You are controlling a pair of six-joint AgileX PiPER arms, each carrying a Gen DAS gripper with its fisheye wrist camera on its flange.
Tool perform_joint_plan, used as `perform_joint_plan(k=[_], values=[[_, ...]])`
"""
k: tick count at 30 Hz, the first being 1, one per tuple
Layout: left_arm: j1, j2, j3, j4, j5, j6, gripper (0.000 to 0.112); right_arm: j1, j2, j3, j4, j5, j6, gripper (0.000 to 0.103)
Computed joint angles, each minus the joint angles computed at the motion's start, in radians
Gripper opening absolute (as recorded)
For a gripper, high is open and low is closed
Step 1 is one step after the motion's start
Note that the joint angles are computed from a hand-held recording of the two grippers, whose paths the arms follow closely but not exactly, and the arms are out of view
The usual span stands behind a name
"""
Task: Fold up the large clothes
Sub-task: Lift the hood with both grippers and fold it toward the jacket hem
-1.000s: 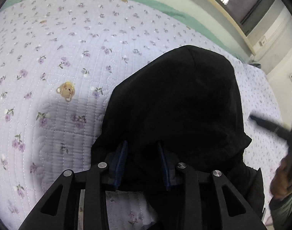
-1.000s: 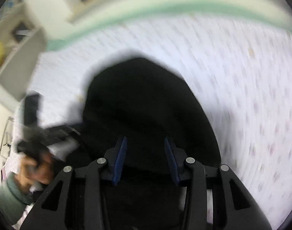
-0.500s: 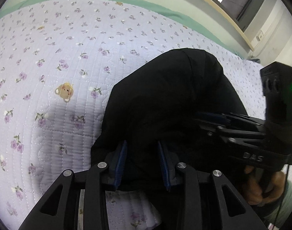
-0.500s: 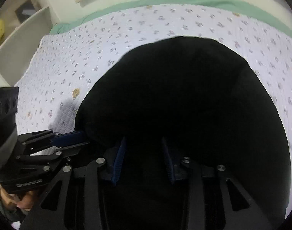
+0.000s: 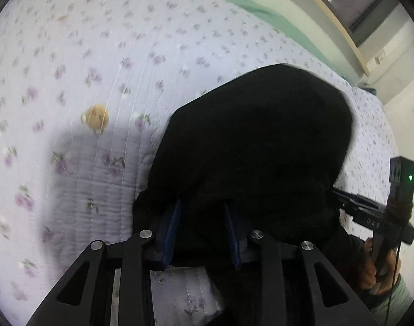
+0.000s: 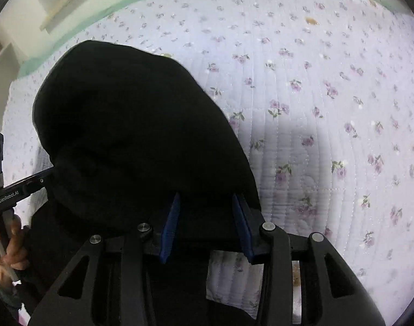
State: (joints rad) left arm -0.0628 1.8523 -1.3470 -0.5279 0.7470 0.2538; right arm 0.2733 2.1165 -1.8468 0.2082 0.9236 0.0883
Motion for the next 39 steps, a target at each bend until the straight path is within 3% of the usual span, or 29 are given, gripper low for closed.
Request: perform_joint_plan(k=[4,6,7,8,10,13,14,16,17,18,19,20,22,23,26,31,35,39], values=[[0.082,-0.147,0.086,-0.212,-0.027,0.203,0.034,-0.079,-0.12,0.134,0.196,-0.113,-0.189,0.044],[0.123,-0.184,0.102,-0.277,-0.049,0.24,0.048,-0.103,-0.159,0.181,0.226,-0.167,-0.218,0.052],[0.143,-0.18,0.092,-0.284,-0.058,0.236,0.063,-0.117,-0.158,0.184,0.231,-0.181,-0.218,0.059],[0.154,-0.166,0.078,-0.276,-0.061,0.222,0.067,-0.129,-0.142,0.173,0.247,-0.178,-0.228,0.06],[0.183,-0.097,0.035,-0.273,-0.014,0.185,0.067,-0.169,-0.081,0.121,0.337,-0.119,-0.274,0.06],[0.216,0.062,-0.067,-0.391,0.155,0.24,0.067,-0.168,-0.007,0.069,0.448,-0.046,-0.333,0.06],[0.208,0.09,-0.083,-0.395,0.17,0.243,0.067,-0.16,0.027,0.029,0.451,-0.012,-0.34,0.063],[0.141,0.129,-0.124,-0.293,0.145,0.184,0.063,-0.124,0.072,-0.032,0.397,0.013,-0.317,0.063],[0.112,0.123,-0.127,-0.225,0.113,0.153,0.053,-0.096,0.087,-0.046,0.368,-0.01,-0.297,0.06],[0.087,0.104,-0.115,-0.194,0.083,0.155,0.046,-0.074,0.071,-0.02,0.367,-0.035,-0.306,0.046],[0.08,0.078,-0.095,-0.198,0.067,0.177,0.026,-0.073,0.054,0.0,0.371,-0.049,-0.32,0.036],[0.078,0.046,-0.069,-0.199,0.048,0.2,0.019,-0.069,0.023,0.032,0.369,-0.069,-0.337,0.033],[0.077,-0.022,-0.03,-0.183,0.034,0.219,0.016,-0.046,-0.052,0.112,0.333,-0.12,-0.345,0.024],[0.078,-0.061,-0.009,-0.179,0.034,0.229,0.016,-0.025,-0.105,0.172,0.313,-0.152,-0.342,0.023],[0.074,-0.222,0.081,-0.159,0.043,0.251,0.016,-0.034,-0.252,0.256,0.262,-0.141,-0.367,0.019],[0.032,-0.522,0.198,-0.047,0.104,0.172,0.016,0.04,-0.567,0.448,0.081,-0.152,-0.258,0.019],[0.011,-0.778,0.288,0.055,0.212,0.087,0.016,0.199,-0.828,0.592,-0.173,-0.1,-0.017,0.019],[-0.11,-0.978,0.367,0.215,0.318,-0.075,0.019,0.418,-1.016,0.716,-0.405,0.027,0.266,0.018]])
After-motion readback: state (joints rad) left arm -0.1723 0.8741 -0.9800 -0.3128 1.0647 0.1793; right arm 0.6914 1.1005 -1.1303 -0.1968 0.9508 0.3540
